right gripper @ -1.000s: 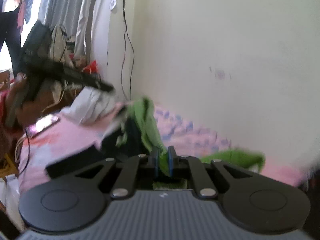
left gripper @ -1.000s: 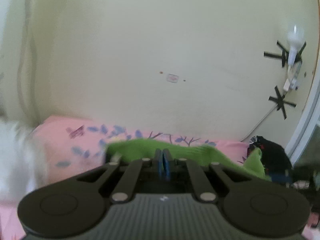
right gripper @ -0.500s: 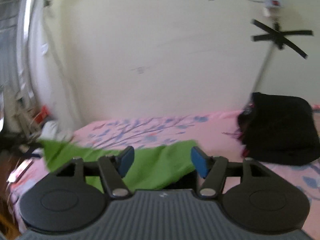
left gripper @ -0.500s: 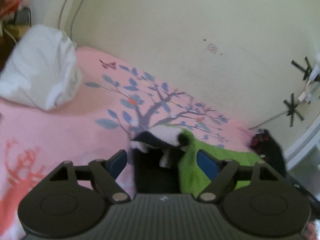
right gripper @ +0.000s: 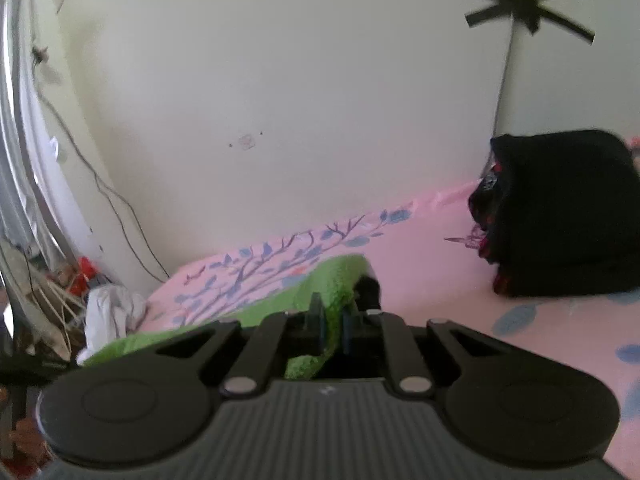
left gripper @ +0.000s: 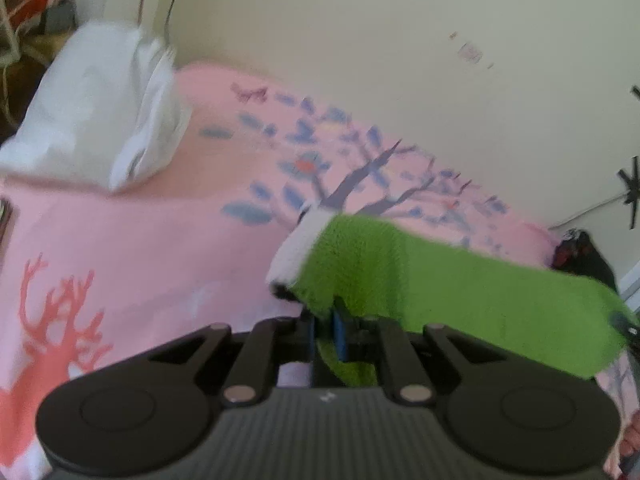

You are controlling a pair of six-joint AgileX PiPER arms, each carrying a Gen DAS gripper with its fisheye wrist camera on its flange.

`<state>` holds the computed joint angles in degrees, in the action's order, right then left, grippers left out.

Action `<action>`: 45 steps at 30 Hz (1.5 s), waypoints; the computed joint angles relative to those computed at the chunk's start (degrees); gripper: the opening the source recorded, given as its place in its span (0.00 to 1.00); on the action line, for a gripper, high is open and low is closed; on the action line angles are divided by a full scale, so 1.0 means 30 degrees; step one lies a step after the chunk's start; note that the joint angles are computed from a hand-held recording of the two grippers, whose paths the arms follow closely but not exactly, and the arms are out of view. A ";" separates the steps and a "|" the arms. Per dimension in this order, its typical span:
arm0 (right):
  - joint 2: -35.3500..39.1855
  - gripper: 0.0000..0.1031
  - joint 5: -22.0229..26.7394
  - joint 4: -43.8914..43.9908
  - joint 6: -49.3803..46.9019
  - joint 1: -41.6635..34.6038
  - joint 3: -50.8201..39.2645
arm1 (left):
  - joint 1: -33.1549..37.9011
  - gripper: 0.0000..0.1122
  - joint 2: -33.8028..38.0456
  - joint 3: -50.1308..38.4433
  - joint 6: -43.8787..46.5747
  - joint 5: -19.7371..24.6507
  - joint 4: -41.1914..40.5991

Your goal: Fold small clothes

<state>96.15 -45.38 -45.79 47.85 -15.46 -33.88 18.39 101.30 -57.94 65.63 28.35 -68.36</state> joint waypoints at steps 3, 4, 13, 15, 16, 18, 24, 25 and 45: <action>0.1195 0.06 0.2014 0.2333 -0.2835 0.1118 -0.0047 | -0.0867 0.09 -0.0115 0.1279 0.2865 -0.2018 -0.2210; 0.2197 0.05 0.2147 0.2394 -0.2548 0.1052 -0.0540 | -0.1413 0.11 -0.0498 0.1663 0.3464 -0.3026 -0.2457; -0.0046 0.58 -0.0781 0.4122 -0.2193 -0.0230 0.1643 | 0.1149 0.28 -0.4371 0.3448 0.6575 -0.1536 -0.5975; -0.0743 0.56 -0.1136 0.2949 -0.1658 0.0240 0.1527 | 0.1316 0.28 -0.4304 0.2888 0.6827 -0.0266 -0.6444; -0.0899 0.55 -0.0952 0.1978 -0.1118 0.0948 0.1061 | 0.0893 0.27 -0.4025 0.2534 0.7099 -0.0163 -0.6669; -0.0464 0.53 -0.0540 0.0436 -0.0158 0.2670 -0.0192 | -0.0247 0.26 -0.3273 0.2035 0.8645 -0.0060 -0.7881; 0.2791 0.38 0.4229 -0.1715 0.2172 0.6362 -0.4350 | -0.2738 0.24 0.1272 -0.0800 0.7329 -0.2628 -0.6788; 0.3161 0.10 0.4664 -0.1606 0.2350 0.6119 -0.4394 | -0.2567 0.24 0.1922 -0.1004 0.7086 -0.2495 -0.6605; 0.2349 0.46 0.0687 -0.8797 1.2049 -0.1308 -0.2090 | -0.3719 0.08 0.2428 0.0400 0.7099 0.4309 -0.5529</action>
